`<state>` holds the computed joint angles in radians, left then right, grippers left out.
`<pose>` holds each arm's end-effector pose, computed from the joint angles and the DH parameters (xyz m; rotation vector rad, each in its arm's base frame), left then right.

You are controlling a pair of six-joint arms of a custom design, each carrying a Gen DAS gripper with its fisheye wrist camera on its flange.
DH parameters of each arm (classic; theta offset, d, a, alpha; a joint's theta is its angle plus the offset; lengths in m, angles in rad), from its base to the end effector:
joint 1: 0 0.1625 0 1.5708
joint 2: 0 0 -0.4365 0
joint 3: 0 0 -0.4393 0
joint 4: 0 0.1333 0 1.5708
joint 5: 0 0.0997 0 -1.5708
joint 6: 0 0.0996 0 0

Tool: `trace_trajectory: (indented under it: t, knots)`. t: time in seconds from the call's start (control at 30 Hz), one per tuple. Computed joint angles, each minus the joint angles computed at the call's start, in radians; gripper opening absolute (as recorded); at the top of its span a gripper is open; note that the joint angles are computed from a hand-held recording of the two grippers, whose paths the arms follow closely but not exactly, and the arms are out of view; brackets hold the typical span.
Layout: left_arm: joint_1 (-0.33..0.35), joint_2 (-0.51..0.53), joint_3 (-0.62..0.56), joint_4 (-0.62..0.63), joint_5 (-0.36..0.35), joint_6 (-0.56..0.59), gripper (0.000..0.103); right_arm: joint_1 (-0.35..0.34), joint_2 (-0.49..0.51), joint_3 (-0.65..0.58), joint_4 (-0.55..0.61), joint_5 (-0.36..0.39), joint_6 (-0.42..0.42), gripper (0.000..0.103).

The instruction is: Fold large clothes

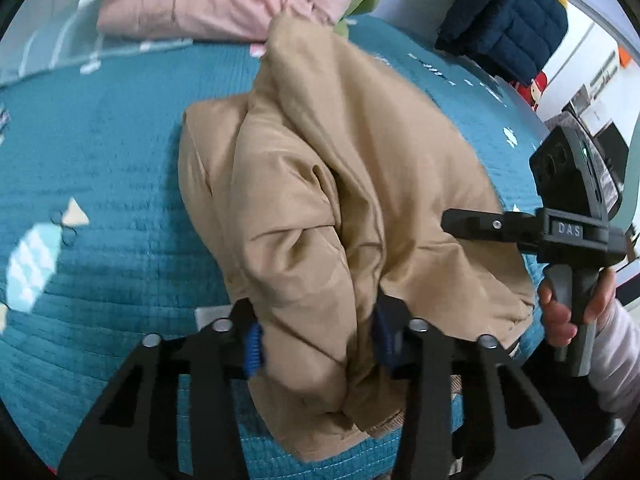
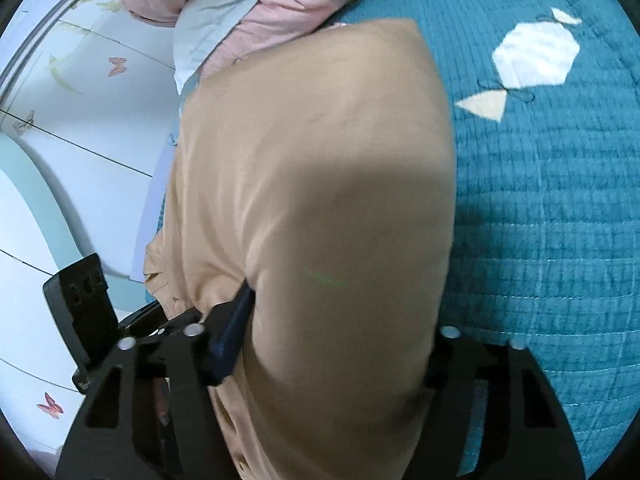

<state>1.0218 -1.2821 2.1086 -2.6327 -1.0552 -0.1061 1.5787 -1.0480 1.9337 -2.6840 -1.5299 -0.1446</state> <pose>-0.1257 -0.5550 0.1968 0.5071 2.6326 -0.5273 0.1422 -0.6144 0.1261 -0.2431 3.0865 -0.3572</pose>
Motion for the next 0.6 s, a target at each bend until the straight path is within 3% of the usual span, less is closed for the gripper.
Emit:
trace_trajectory:
  t: [0.1, 0.33, 0.6]
  knots:
    - [-0.022, -0.003, 0.003, -0.011, 0.041, 0.008, 0.034, 0.017, -0.013, 0.003, -0.011, 0.018, -0.014, 0.049]
    - [-0.087, -0.054, 0.013, -0.034, 0.098, 0.015, 0.033, 0.075, -0.029, -0.014, -0.017, 0.071, -0.026, 0.047]
    - [-0.11, -0.19, 0.028, -0.082, 0.145, 0.001, 0.033, 0.203, 0.046, -0.144, 0.016, 0.108, -0.035, 0.045]
